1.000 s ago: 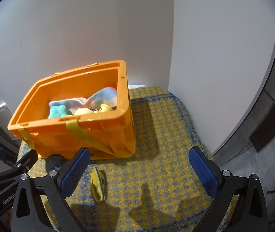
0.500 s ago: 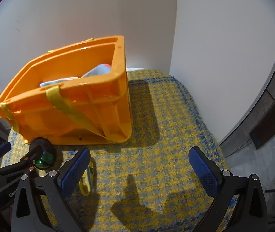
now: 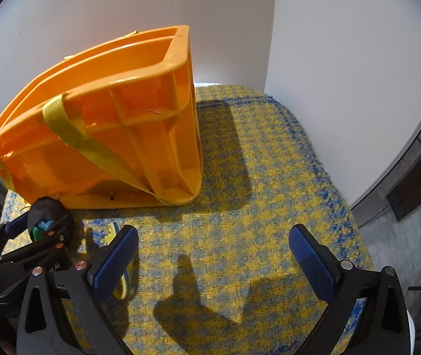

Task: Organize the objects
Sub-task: 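Grasp the black-green ball with left gripper while right grasps the yellow ring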

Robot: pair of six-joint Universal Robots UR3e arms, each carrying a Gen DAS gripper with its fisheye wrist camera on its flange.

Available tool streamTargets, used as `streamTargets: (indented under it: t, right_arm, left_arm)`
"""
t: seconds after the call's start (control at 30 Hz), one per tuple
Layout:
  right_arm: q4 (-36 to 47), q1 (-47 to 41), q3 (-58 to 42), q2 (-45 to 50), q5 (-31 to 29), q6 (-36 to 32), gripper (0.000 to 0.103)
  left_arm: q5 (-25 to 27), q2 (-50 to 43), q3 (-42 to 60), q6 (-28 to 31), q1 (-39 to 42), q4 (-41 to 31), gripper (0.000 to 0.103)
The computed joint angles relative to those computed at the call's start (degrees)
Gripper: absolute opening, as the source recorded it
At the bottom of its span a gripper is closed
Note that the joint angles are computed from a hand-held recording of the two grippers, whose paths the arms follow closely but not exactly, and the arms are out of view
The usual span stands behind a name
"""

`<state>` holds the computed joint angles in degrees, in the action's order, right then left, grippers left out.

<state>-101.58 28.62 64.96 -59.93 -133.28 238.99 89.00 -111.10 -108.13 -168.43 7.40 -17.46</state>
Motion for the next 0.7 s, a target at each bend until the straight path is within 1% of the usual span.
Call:
streamTargets:
  t: [0.17, 0.37, 0.4, 0.43, 0.47, 0.5, 0.53, 0.7]
  right_arm:
    - [0.01, -0.12, -0.19, 0.69, 0.02, 1.3, 0.102]
    - [1.68, 0.88, -4.57, 3.65, -0.7, 1.42, 0.102]
    - [3.21, 1.17, -6.31, 4.75, -1.18, 1.88, 0.102]
    - [3.44, 1.36, -7.3, 5.54, -1.2, 1.68, 0.102]
    - [4.12, 1.52, -8.36, 6.24, -1.2, -0.16, 0.102]
    - [3.16, 1.68, -8.33, 6.56, -1.17, -0.83, 0.102]
    - [-2.59, 1.89, -6.08, 6.35, -1.1, -1.77, 0.102]
    - [-4.5, 2.05, -9.41, 10.08, -0.25, -3.82, 0.102]
  left_arm:
    - [-0.11, 0.78, -2.1, -0.26, 0.56, 2.29, 0.063]
    - [-1.41, 4.8, -5.79, 0.02, 2.9, 1.81, 0.062]
    - [-1.49, 5.77, -6.71, 0.28, 3.37, 1.96, 0.062]
    - [-1.48, 6.56, -7.48, 0.5, 3.79, 2.11, 0.062]
    - [-1.48, 7.45, -8.31, 0.74, 4.31, 2.22, 0.062]
    - [-1.55, 8.3, -9.09, 0.99, 4.9, 2.24, 0.062]
    - [-1.63, 9.15, -9.83, 1.24, 5.53, 2.18, 0.062]
    - [-2.23, 14.01, -14.11, 2.92, 9.82, 1.71, 0.062]
